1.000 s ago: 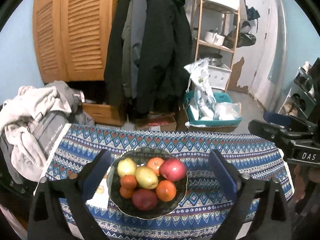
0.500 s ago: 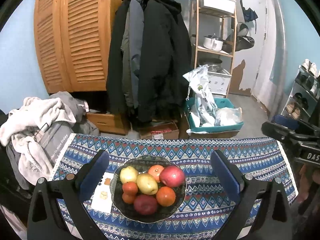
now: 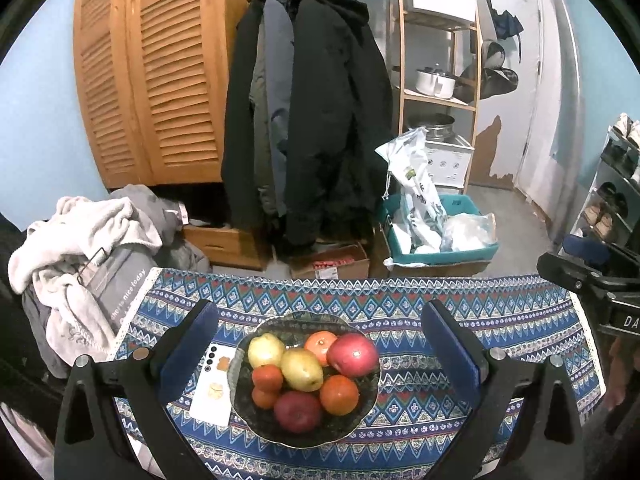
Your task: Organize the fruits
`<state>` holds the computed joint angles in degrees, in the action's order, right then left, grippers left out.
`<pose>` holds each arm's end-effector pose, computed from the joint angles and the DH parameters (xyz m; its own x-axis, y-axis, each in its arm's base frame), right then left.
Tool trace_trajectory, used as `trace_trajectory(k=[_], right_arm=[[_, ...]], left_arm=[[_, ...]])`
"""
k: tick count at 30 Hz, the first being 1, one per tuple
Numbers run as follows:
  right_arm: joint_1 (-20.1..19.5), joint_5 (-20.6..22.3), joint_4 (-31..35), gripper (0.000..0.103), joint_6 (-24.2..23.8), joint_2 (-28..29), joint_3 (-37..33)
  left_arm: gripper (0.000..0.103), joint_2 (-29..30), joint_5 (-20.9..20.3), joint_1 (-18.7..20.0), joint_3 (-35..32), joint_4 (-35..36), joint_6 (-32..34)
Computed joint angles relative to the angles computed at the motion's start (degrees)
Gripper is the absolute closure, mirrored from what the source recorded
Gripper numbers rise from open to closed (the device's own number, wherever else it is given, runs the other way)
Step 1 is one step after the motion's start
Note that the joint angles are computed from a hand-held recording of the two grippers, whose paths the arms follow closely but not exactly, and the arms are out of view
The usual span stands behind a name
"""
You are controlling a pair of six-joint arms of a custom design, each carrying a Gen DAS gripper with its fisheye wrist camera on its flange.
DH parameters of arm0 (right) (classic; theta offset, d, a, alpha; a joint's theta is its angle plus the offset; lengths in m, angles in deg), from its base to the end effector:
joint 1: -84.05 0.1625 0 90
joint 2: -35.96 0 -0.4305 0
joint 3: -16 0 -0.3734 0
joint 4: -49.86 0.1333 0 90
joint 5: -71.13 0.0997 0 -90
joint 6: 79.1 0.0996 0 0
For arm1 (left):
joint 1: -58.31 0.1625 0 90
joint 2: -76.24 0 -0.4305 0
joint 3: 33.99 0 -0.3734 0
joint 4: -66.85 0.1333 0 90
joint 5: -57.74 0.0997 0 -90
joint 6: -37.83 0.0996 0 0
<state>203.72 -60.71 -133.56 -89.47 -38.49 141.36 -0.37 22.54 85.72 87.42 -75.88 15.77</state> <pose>0.2930 -0.3792 0.3001 -0.7905 -0.0928 0.6053 -0.5156 0.6342 -0.5762 -0.3196 -0.4076 0.2751 -0.6689 0.2549 -0.6983 0.6776 0.5953 -0.4318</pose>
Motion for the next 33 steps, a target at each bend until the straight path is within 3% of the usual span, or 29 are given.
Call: trace_trajectory(k=[33], right_arm=[[0.1,-0.4,0.3,0.017,-0.1,-0.8,0.4]], left_arm=[[0.001,1.0,1.6,-0.8,-0.5,4.2,-1.7]])
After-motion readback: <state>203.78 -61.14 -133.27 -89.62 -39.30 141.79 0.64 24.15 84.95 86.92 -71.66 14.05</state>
